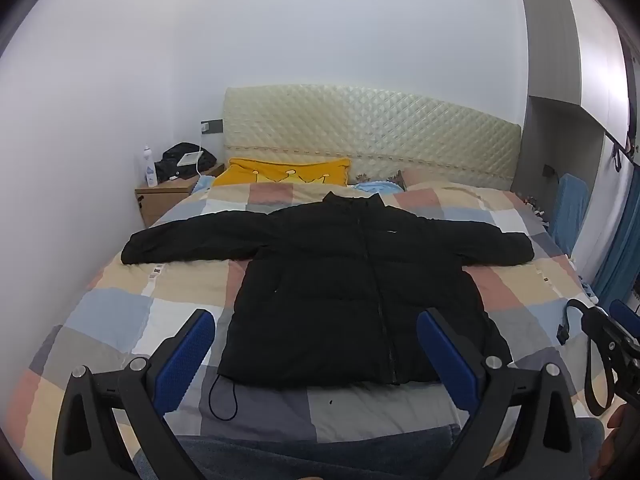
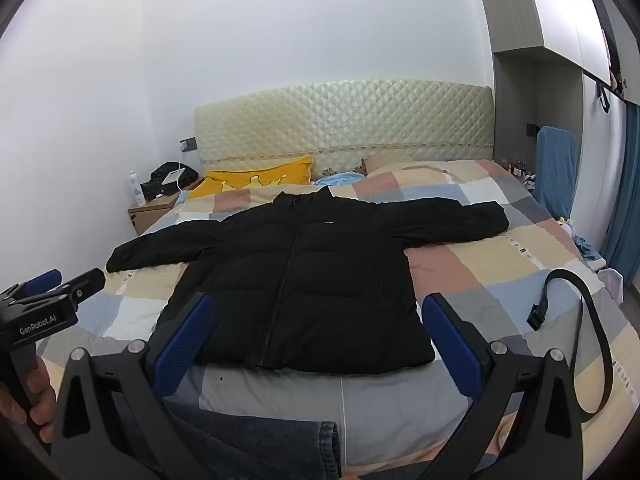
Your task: Fold large clothes
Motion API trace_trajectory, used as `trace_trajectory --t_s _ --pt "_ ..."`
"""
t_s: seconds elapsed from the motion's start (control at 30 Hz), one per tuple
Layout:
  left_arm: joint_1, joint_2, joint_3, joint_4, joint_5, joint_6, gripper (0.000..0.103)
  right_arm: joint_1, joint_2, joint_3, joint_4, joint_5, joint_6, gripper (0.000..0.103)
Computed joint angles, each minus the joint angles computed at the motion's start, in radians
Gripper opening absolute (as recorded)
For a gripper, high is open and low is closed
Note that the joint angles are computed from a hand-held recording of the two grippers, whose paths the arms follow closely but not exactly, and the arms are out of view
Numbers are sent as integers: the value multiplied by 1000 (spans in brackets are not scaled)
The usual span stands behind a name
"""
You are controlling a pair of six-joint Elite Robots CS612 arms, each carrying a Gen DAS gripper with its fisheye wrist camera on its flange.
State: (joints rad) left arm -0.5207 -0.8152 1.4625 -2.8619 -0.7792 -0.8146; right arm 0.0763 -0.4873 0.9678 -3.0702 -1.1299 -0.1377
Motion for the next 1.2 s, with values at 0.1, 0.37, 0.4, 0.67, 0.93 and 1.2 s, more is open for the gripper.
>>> trace_trajectory --t_s 0.1,0.37,0.4,0.67,0.93,1.2 --pt "-4 14 -3 -44 37 29 102 2 1 -3 6 -8 -9 103" --pt "0 17 -9 -29 21 21 102 6 7 -12 -4 -14 -5 103" --pt "1 19 -11 -34 19 25 102 10 2 -5 -6 -19 -6 103" --pt "-11 4 0 -18 53 26 102 12 3 -8 -5 -25 1 103" --pt "-6 0 6 -32 27 28 102 9 1 -11 -10 -19 25 103" --pt "-6 0 2 -23 34 26 102 11 4 -19 -3 -18 24 103"
